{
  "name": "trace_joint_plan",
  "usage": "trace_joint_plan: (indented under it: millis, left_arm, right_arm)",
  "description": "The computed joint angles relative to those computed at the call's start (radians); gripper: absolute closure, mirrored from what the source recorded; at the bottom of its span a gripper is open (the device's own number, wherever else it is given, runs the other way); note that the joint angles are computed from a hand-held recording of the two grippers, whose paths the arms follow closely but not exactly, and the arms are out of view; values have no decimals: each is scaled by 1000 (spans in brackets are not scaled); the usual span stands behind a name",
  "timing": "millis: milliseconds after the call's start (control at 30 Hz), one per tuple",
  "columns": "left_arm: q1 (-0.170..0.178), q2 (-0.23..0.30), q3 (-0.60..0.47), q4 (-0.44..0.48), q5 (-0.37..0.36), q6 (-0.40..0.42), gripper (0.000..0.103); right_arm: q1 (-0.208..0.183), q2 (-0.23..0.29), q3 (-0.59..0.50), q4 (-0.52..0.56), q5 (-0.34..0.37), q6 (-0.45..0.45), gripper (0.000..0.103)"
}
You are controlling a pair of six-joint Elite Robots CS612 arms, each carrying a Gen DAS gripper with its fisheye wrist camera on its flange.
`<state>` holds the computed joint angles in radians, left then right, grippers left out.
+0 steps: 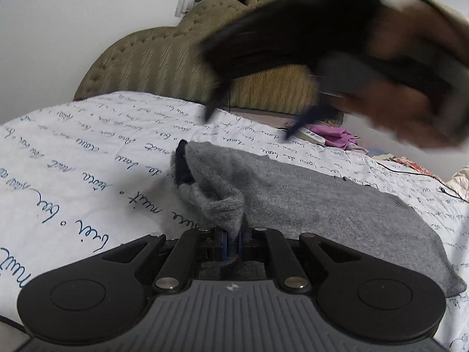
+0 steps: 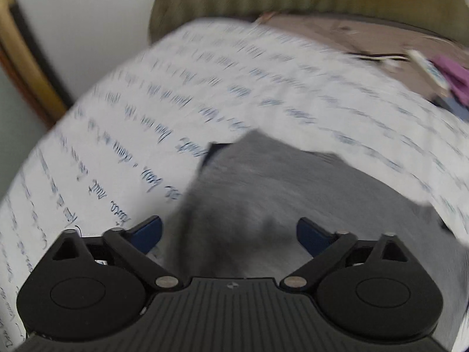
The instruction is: Fold small clothes
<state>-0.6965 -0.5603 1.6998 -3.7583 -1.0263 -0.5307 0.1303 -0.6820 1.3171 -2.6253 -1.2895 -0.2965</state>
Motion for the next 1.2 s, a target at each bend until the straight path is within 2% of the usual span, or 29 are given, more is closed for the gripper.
trace_joint_plan:
  millis: [100,167,233,367,433,600,633,700,733,767,833,867,967,1100,1200]
  left_arm:
    - [3,-1,1,5,-14,-10,96]
    - [6,0,3,-5,-22,-18,96]
    - [9,-1,5,-4,-34,-29,96]
    - [13,0,5,-11,-51,-30,96]
    - [13,0,4,-7,-54,-29,96]
    - [13,1,4,-7,-55,-31,96]
    - [14,1,3,-4,-56,-35,96]
    - [13,-1,7,-3,-56,-40,96]
    - [13,-2,7,2,-53,-42,96]
    - [12,-4,8,11,-47,-43,96]
    - [10,-10,9,31,-38,-46,96]
    - [8,-13,9,40,-25,-44,96]
    - [-3,-17,10,17,7,4,96]
    - [-26,-15,2,-67,40,135,96]
    - [-52,-2,-22,-131,53,281,96]
  right_arm:
    - [49,55,-98,70,-87,-90,24]
    - [79,95,-163,116,-214,-76,31]
    - [94,129,-212,160,-282,-58,31]
    - [108,147,-220,178,-326,-78,19]
    - [119,155,-228,172,-357,-96,16]
    - [118,170,-246,159,-321,-129,26]
    - [114,168,-238,140,-305,-143,32]
    - [106,162,-234,130,-281,-151,52]
    - [101,159,-234,129,-276,-149,75]
    - [92,155,-236,139,-260,-135,83]
    - [65,145,-234,161,-174,-91,86]
    - [52,140,-224,146,-136,-53,87]
    - [1,120,-174,81,39,77,88]
    - [-74,90,-88,-41,259,208,88]
    - [-139,75,-20,-170,398,320,88]
